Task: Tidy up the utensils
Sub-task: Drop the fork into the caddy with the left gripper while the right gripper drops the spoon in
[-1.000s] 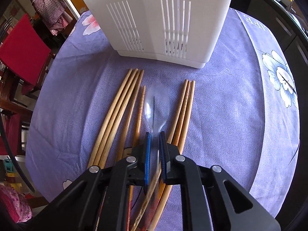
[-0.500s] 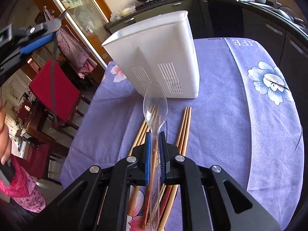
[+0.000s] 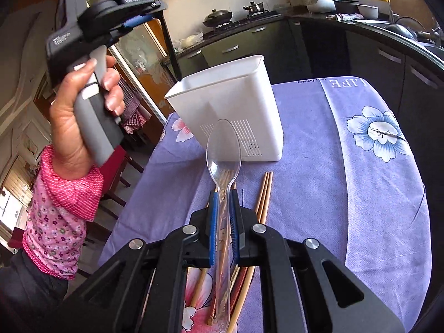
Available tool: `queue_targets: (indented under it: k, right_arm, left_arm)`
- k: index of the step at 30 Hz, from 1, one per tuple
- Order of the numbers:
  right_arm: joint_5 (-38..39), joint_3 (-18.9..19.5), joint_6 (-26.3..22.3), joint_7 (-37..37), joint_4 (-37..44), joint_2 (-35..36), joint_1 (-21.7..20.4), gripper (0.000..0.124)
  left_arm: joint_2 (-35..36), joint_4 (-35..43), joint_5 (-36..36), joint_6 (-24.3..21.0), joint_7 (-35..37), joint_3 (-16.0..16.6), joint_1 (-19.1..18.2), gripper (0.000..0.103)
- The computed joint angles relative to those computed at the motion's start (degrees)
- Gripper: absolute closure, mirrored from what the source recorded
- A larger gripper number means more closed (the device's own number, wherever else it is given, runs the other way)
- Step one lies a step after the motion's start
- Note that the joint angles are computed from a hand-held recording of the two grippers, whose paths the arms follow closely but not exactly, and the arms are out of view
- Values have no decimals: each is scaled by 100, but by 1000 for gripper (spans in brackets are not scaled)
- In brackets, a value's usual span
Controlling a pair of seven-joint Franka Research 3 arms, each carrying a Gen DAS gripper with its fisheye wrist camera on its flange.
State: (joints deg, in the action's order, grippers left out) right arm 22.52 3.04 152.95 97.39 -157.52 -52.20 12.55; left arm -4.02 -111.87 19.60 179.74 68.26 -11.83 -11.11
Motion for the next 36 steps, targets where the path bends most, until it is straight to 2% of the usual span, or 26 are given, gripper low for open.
queue_targets:
  k: [1,4,8,11,15,16,18,20,22,26,27,29,32,36]
  right_arm:
    - [-10,9,34,1,12,-7,-14,114]
    - [-79,58,109,-9,67,-35,-59,115]
    - [-239,131,233,-12,262,8,-182,115]
    - [-421,249,499,35,502,145,-389,115]
    - [-622,397,1369,80,932,648,-662,115]
    - [-686,481,1667,121,1056,823,-772,115]
    - [-828,759,2316,308,1327,1231,-1164,115]
    - [-943,1146,2865,565,1631,1652,-1684,115]
    - [-1091,1751,3288,767,1915,2006,-2434,115]
    - [-1302,3131,3390,1094,2607,2632,-4080,114]
    - [-1367,3358,3344,1182,2680,2720,-4327,114]
    - [-1500,3547,3348,1345,2728,2905,-4521,114]
    - [-1574,3726,3624,1467,2517,2973,-4693,114]
    - [-1327,3529,3915,1236,2107,2871,-4344,114]
  left_arm:
    - [67,20,247,-11,-228,-89,117,77]
    - [148,-111,-125,-67,77,17,-32,77]
    - [101,-348,-143,25,137,29,-28,59]
    - [-31,-560,-775,36,746,185,-258,59]
    - [-356,-849,-1407,132,1083,445,-493,59]
    - [-457,-928,-1693,137,1294,656,-714,59]
    - [-675,-1100,-2146,132,1693,1042,-1118,58]
    - [-895,-1276,-2239,97,1851,1162,-1208,58]
    - [-1103,-1466,-2243,78,1961,1242,-1247,57]
    - [-1408,-1770,-2175,73,2096,1419,-1336,56]
    - [-1465,-1828,-2192,67,2133,1500,-1397,56]
    - [-1545,-1889,-2311,-24,2337,1800,-1698,56]
    - [-1618,-1955,-2463,-134,2507,1925,-1808,56]
    - [-1667,-2019,-2615,-241,2678,1898,-1798,56]
